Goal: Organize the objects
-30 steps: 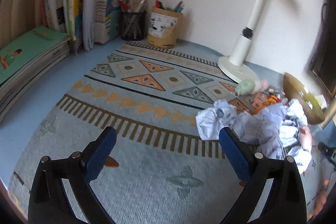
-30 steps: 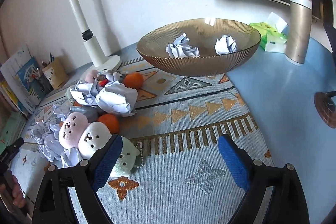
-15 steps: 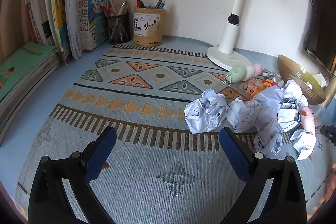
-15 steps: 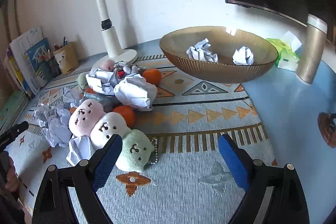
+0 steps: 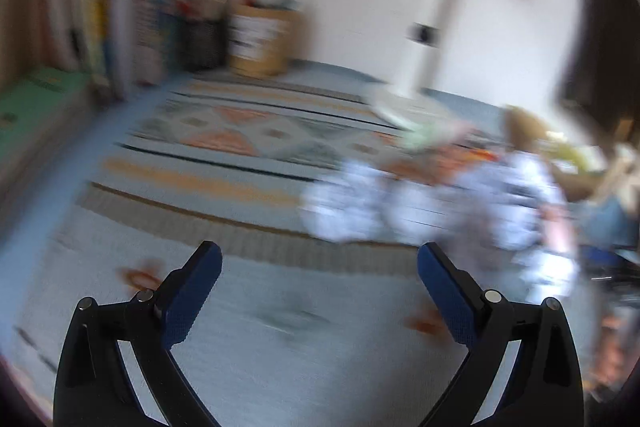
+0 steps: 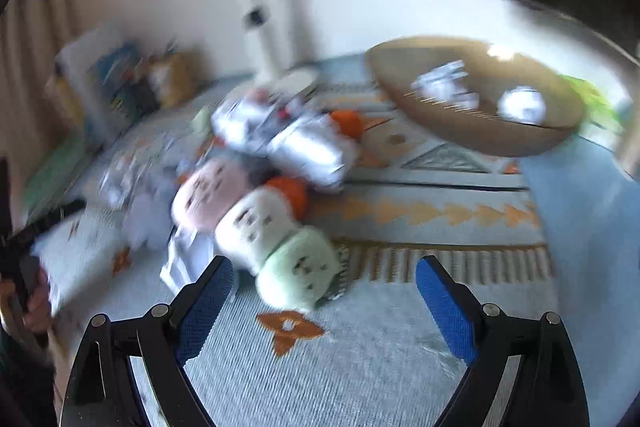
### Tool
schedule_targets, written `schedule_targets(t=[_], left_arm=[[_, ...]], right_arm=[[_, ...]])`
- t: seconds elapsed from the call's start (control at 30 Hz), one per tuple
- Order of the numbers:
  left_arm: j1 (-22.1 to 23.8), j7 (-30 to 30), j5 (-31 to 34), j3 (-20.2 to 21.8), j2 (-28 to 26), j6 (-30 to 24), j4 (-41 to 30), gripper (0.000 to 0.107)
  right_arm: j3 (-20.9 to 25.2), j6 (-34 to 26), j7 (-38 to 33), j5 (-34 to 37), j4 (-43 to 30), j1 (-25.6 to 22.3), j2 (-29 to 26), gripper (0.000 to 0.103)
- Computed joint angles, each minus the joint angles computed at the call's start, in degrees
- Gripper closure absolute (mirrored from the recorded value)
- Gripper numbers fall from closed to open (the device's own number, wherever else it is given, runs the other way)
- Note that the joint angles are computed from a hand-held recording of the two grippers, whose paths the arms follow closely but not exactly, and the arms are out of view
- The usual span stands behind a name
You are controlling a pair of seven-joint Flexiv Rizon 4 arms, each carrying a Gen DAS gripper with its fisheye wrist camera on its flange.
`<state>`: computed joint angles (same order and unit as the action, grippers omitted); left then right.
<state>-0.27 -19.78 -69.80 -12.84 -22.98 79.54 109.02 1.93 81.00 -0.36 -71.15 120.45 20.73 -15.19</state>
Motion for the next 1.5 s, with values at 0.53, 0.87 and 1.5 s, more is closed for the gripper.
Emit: schedule_targets(t=[0.53, 0.87, 1.5], left_arm=[[1.37, -12.64, 19.83, -4.52, -2.72, -7.33, -2.90, 0.075], [0.19, 0.99, 5.40, -7.13, -1.74, -4.57, -0.89, 0.075], [-1.50, -8.33, 15.08, 1.09, -1.89, -19.65, -3.70, 0.058]], right_arm=[[-7.18, -2.79, 10.71, -5.80, 5.87, 5.33, 7.29, 0.058], [2.83, -17.47, 7.92, 14.50, 6.54, 1.44, 6.88, 0.056], [1.53, 3.69, 18.29, -7.91, 9.19, -8.16, 6.07, 0.019]])
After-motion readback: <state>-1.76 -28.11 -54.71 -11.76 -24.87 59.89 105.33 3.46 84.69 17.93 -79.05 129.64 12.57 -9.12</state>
